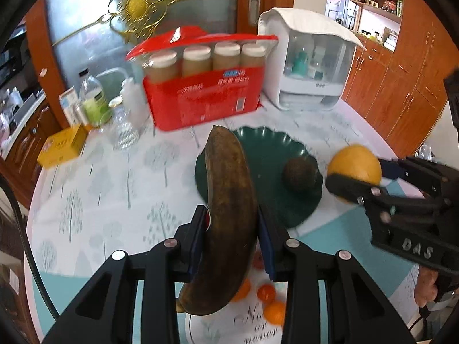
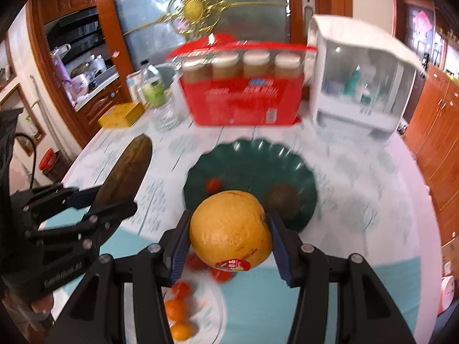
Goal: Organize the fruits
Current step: 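Lower banana and grapefruit onto the green plate and open both grippers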
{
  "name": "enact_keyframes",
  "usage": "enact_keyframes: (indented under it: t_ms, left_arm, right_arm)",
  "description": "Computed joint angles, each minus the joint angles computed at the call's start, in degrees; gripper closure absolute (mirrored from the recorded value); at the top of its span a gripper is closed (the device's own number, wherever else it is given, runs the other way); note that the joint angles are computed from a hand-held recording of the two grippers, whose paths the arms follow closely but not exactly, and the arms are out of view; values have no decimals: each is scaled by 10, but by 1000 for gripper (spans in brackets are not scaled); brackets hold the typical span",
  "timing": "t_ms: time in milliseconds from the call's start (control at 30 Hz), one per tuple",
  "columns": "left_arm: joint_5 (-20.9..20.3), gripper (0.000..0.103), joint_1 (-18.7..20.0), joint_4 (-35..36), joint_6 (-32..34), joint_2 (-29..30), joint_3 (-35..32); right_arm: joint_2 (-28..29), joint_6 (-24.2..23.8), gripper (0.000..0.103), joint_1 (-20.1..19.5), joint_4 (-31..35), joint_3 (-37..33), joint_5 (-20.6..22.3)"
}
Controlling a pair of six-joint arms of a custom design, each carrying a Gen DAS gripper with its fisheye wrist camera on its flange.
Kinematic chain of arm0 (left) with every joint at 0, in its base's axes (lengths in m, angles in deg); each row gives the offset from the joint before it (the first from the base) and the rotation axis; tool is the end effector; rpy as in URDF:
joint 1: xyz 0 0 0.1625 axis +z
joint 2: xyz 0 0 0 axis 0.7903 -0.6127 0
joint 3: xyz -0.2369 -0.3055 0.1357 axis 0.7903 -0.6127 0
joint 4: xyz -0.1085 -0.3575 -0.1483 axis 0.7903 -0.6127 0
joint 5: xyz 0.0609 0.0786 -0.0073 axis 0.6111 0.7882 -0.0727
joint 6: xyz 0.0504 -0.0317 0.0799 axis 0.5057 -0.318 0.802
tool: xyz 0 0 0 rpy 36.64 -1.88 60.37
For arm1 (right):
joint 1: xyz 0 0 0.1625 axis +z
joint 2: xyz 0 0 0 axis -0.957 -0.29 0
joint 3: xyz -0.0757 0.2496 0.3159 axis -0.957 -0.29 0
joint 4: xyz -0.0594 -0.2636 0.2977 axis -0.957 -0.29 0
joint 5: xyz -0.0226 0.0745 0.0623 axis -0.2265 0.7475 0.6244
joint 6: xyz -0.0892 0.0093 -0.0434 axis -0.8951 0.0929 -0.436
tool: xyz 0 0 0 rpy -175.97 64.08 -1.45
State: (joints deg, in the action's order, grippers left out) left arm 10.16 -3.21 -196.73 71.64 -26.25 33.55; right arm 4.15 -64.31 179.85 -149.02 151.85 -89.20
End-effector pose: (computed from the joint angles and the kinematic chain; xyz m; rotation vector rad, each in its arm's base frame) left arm -0.3217 -0.6837 0.2208 0.5605 2.3432 -0.6927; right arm 0.2905 -0.6933 0.2637 0.6274 -2.3919 0.6619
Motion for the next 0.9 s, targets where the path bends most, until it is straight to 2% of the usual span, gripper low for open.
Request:
enact_keyframes:
  t_ms: [233, 400, 633, 900]
  left_arm:
    - [-13, 70, 21, 53, 13, 95, -147]
    - [-27, 70, 42, 92, 13, 160, -236]
    - [-16, 70, 76, 167, 17, 265, -396]
    - [-10, 70, 101, 254, 7, 364, -561]
  right_arm:
    - [86, -2, 51, -17, 53, -170, -12]
    - [158, 19, 51, -40, 142, -293, -15]
    - [237, 43, 51, -61, 218, -404, -41]
    - [294, 65, 50, -76, 284, -497, -52]
